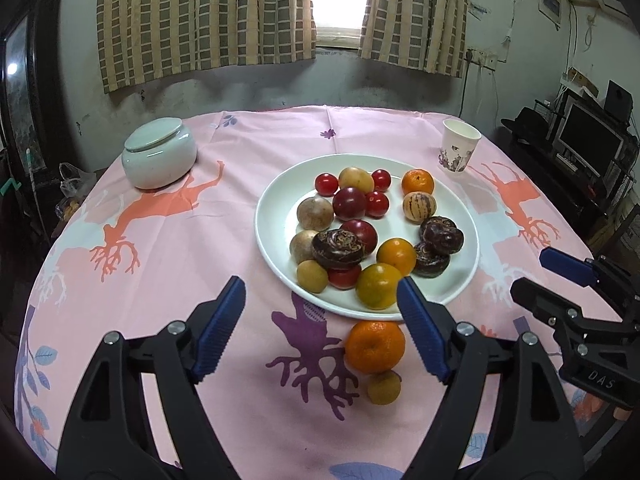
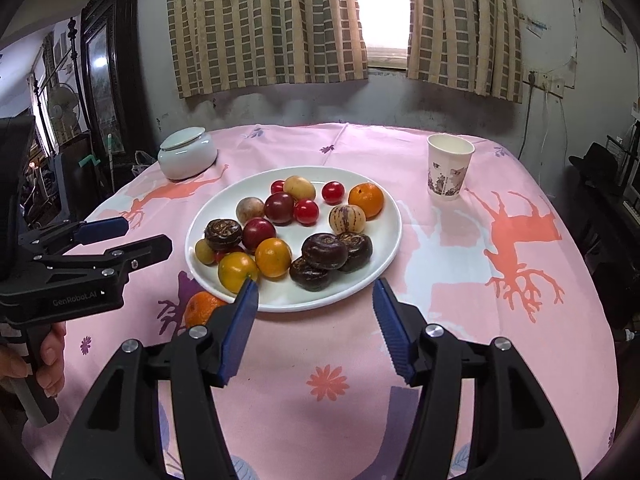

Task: Organize fruits
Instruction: 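Move both open tools back toward the last orange and yellow fruit, then grasp the small yellow fruit with the right tool while the left tool grasps the orange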

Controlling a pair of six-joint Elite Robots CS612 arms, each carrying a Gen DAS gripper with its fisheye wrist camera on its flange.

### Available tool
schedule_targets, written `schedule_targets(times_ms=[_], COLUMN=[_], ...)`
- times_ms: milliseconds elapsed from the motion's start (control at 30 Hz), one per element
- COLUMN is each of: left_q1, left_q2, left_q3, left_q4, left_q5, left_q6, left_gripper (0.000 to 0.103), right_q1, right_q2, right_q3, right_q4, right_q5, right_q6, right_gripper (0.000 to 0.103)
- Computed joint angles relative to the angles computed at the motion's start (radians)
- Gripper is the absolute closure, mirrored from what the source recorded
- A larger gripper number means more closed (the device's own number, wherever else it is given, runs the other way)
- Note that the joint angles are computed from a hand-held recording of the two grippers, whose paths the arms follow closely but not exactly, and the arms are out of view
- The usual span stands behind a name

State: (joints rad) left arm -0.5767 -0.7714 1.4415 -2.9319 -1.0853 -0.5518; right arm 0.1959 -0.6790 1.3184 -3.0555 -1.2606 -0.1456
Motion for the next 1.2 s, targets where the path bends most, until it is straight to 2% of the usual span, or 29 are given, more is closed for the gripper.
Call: schedule_targets(times_ms=[267, 500, 700, 867, 933, 1033, 1200], left_q1=[0.004, 0.016, 0.022, 0.025, 0.026, 0.024, 0.017], left_q2=[-0.018, -0.025, -0.025, -0.022, -0.022, -0.019, -0.011], left_q3=[0.048, 0.071, 0.079, 0.077, 0.077, 0.075, 0.065], left_q4=[-0.005, 0.002, 0.004, 0.011, 0.011, 0.010, 0.019], left_q5=[0.001, -0.004, -0.007, -0.019, -0.027, -0.029, -0.029], left_q6=[-0.035, -0.053, -0.042, -0.038, -0.040, -0.034, 0.004], left_gripper=[0.022, 0.022, 0.022, 0.022, 0.022, 0.021, 0.021], right_q1=[0.027, 0.058, 0.077, 0.092, 0.097, 0.101, 0.103], right_q2=[-0.012, 0.001, 0.015, 0.026, 0.031, 0.038, 0.047], right_q3=[0.041, 0.026, 0.010, -0.011, -0.019, -0.029, -0.034], right_q4=[0.043, 0.106, 0.130, 0.173, 0.189, 0.211, 0.189], right_q5=[0.009, 0.005, -0.012, -0.033, -0.040, -0.044, -0.057], right_q6=[-0.078, -0.149, -0.170, -0.191, -0.195, -0.204, -0.205], right_gripper=[0.043, 0.043, 0.043, 0.056, 0.058, 0.065, 0.076])
